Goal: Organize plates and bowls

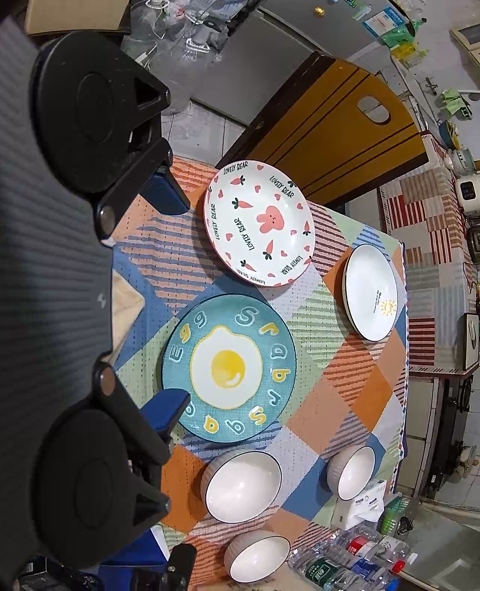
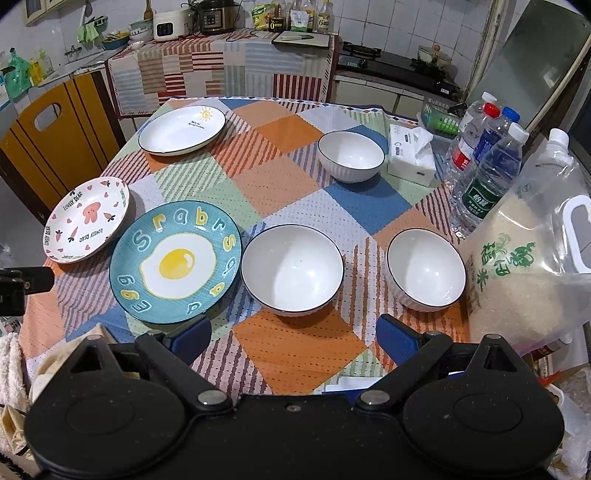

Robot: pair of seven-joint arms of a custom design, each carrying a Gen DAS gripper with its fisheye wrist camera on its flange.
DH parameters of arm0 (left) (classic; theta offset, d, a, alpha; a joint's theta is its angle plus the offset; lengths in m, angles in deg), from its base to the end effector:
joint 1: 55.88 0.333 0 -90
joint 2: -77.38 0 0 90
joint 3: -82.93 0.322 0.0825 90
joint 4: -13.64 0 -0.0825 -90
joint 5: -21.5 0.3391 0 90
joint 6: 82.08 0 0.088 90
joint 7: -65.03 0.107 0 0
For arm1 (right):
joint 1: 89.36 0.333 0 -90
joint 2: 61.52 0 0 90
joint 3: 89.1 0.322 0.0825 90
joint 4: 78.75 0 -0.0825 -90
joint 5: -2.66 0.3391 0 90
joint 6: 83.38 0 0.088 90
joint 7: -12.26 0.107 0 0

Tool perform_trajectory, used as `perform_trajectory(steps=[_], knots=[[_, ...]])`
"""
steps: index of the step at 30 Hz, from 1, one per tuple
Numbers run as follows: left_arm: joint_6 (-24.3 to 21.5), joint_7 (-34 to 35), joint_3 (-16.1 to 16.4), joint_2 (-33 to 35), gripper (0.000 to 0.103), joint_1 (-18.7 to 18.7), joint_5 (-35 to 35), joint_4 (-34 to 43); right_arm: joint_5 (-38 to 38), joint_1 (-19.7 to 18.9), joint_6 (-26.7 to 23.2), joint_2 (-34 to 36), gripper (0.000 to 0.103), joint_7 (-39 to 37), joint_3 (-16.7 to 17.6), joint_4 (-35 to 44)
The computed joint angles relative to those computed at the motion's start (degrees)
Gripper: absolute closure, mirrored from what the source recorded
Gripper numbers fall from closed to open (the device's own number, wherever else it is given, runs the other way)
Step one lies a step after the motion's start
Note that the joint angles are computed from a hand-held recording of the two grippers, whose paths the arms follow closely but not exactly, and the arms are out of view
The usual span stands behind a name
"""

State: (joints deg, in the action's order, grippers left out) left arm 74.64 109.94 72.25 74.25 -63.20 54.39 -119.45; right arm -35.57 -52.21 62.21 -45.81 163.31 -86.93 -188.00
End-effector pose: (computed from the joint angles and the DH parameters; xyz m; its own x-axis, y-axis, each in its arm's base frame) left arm 0.4693 -0.1755 0.4431 0.0116 -0.9978 -0.0648 -0.8447 0.0249 -0.5346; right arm 0.4685 0.3912 0.4229 0.0909 -0.9943 0.0555 -0.8351 -0.1064 -0.5397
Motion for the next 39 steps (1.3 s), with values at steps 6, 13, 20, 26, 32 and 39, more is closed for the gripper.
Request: perform_trajectory(steps=[6, 13, 20, 26, 32, 39], knots=[[1.25, 0.05, 0.03, -0.41, 0.003, 0.09, -0.01, -0.72, -0.16, 0.25, 0.1, 0.37, 0.005, -0.12, -0.01, 0.17], [1.46, 0.87, -0.1, -0.33, 0.003, -0.08, -0.33, -0.66, -1.58, 0.59, 0.71, 0.11, 0.005, 0.95, -0.41, -0.33], [1.22, 0.93, -0.06, -0.28, 0.004, -0.09, -0.59, -0.58, -1.56, 0.39, 0.42, 0.22, 0.005, 0.67, -0.23, -0.22], [1.37, 1.11, -0.09, -0.37, 0.004, -0.08, -0.54, -0.73, -1.48, 0.31, 0.51, 0.08, 0.005, 0.64, -0.16, -0.41], [1.69, 2.03, -0.02, -0.19, 0.004, -0.22, -1.57, -0.83, -1.07, 0.14, 0.51, 0.31, 0.005, 0.22, -0.12, -0.37], [4.36, 5.38, 0.56, 1.08, 0.005, -0.05, -3.91, -0.93, -0.46, 0.03, 1.18, 0.96, 0.005, -0.99, -0.26, -0.01]])
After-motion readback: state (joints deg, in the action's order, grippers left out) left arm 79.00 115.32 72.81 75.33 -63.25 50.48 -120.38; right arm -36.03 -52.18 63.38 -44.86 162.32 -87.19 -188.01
